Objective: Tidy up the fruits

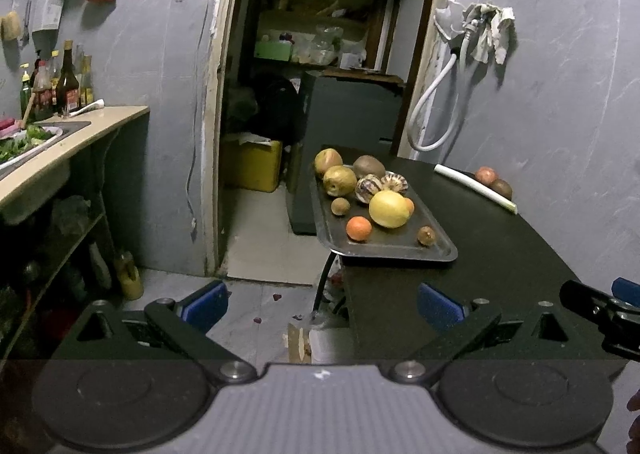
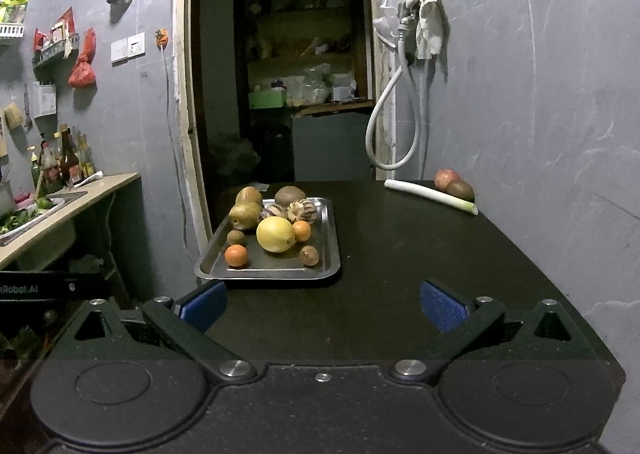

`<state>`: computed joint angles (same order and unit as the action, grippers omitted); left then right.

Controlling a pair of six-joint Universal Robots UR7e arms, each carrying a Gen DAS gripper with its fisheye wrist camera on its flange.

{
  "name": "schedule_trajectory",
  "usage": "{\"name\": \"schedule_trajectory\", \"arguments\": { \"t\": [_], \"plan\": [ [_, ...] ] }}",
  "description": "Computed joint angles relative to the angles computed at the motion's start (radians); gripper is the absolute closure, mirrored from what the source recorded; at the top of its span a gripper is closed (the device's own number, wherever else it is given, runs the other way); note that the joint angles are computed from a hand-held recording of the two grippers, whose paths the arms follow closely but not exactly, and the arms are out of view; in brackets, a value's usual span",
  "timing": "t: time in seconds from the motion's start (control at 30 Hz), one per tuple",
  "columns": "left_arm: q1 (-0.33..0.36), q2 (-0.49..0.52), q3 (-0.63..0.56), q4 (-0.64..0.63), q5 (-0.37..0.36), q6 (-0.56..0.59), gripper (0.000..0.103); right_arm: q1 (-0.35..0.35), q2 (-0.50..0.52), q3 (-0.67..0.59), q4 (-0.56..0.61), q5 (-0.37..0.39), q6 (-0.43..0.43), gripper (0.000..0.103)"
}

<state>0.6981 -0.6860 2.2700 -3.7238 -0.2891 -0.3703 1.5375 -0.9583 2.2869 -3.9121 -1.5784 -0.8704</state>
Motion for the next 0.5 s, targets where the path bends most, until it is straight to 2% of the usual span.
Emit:
{"name": "schedule_trajectory", "arguments": {
  "t": [0.5],
  "plan": [
    [0.040,-0.005,-0.013,0.076,-0.006,-0.052,0.000,0.008,0.032,-0.057,0.075,-0.043,0.000,0.001]
  ]
}}
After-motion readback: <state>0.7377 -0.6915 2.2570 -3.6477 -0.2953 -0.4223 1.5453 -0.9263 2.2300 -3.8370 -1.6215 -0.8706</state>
